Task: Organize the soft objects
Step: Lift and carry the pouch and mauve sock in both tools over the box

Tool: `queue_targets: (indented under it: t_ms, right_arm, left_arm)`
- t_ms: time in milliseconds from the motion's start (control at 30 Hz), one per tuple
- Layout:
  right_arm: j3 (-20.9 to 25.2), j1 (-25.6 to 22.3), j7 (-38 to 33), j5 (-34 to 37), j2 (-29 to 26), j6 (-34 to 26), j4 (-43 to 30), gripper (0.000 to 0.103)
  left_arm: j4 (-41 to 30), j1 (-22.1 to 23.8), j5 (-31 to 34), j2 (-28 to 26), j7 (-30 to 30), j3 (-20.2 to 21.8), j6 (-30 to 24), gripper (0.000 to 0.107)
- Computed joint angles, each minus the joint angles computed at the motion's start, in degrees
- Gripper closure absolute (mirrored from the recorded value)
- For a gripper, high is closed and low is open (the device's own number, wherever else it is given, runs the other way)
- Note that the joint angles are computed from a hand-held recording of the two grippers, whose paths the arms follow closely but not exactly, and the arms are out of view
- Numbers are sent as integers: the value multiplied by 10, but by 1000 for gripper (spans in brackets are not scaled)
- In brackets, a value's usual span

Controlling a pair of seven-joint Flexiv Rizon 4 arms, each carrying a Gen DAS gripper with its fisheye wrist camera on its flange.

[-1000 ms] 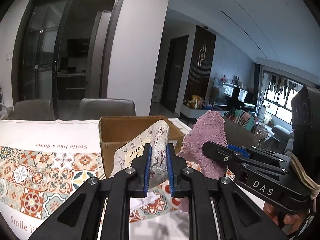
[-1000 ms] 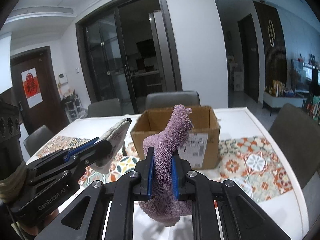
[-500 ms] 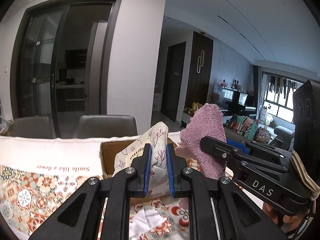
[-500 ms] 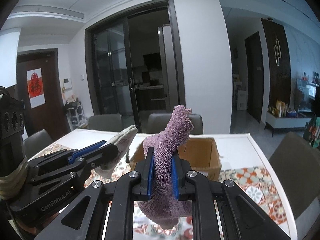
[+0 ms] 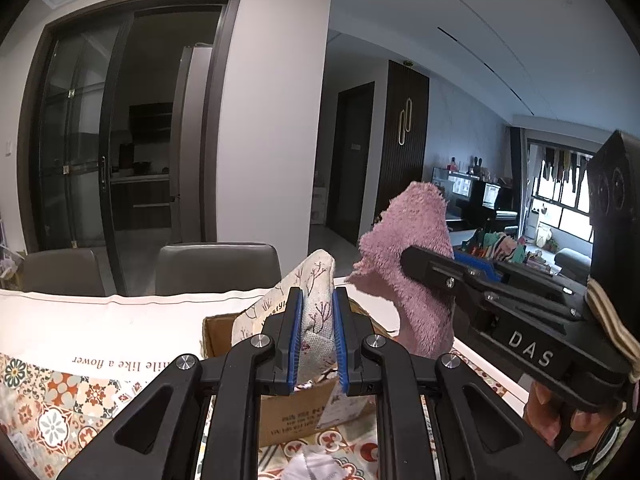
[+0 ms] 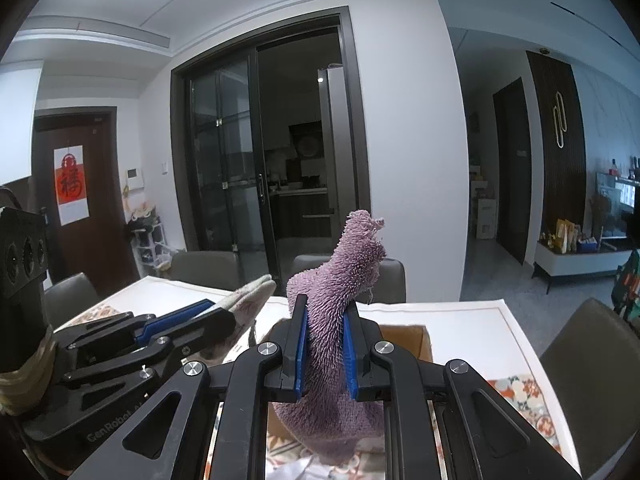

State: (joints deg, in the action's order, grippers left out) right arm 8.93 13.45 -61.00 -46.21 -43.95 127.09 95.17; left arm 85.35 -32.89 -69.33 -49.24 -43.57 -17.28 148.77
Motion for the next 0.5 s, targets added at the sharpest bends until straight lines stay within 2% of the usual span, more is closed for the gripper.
queue_targets:
  t_ms: [500]
  right_arm:
    - [11,3,45,-48,-79,-51,-140,86]
  left_arm:
    - [-68,27,-15,-34,48,-5,-45,91]
